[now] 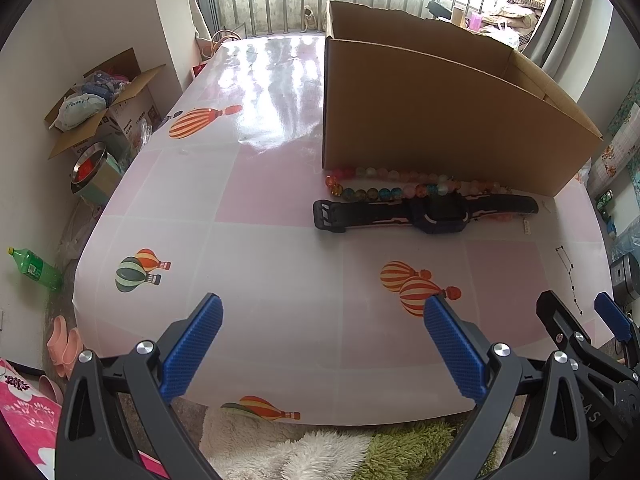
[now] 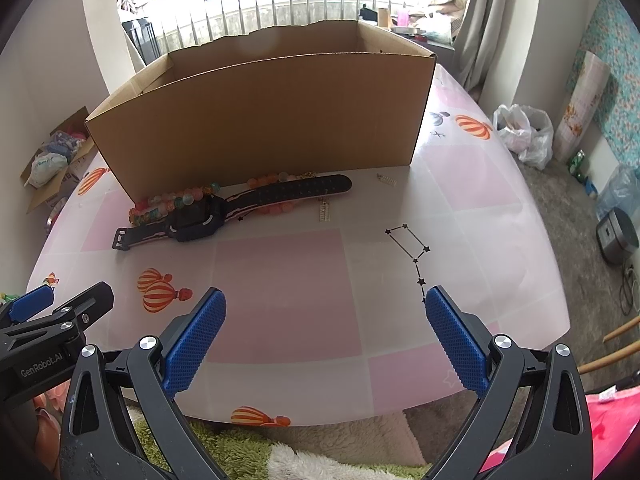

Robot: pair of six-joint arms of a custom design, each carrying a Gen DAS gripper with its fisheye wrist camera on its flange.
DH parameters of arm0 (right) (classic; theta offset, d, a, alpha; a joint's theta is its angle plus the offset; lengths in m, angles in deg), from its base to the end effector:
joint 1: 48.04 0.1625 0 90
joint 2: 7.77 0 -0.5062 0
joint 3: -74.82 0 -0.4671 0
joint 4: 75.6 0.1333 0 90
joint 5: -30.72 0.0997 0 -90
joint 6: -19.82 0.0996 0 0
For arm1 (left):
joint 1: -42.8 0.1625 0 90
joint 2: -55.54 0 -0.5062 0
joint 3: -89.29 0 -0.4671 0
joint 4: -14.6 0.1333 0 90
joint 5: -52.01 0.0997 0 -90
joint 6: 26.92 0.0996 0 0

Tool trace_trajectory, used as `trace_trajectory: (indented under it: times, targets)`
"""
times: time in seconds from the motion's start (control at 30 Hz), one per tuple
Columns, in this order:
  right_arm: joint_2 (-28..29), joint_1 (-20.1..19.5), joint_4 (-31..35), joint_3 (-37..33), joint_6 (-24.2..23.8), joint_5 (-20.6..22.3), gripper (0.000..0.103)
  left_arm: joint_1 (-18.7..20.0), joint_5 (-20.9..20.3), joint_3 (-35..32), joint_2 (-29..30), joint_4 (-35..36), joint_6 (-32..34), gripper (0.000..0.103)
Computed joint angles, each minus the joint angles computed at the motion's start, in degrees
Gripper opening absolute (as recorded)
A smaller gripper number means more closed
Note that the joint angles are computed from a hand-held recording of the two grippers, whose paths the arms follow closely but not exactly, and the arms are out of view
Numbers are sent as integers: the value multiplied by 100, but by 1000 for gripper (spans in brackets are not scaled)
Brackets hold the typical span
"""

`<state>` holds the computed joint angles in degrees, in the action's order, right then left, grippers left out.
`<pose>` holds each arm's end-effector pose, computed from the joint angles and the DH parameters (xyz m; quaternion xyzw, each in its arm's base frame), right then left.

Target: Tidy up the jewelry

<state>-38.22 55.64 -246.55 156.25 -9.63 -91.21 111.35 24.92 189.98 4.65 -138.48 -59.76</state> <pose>0.2815 -0.8156 0.0327 0.2752 -0.8899 0.2098 0.2973 -0.0597 -0.7590 0.1773 -0.1441 0.8372 -0.3243 0.4162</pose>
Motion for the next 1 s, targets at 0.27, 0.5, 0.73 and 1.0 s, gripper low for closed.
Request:
trace_trajectory:
  times: [0.27, 0.5, 0.73, 1.0]
  targets:
    - [-21, -33, 43, 44, 29, -3, 96, 27, -13, -91, 47, 215, -110, 99]
    - [14, -62, 205, -42, 83, -31, 96, 53, -26, -200, 91, 562, -287, 99]
    - [74, -94, 408, -148, 106, -123, 96, 133, -73, -408, 173, 1024, -480, 99]
    - [130, -154, -2, -209, -490, 206, 96, 331, -278, -539, 182, 1141, -346, 99]
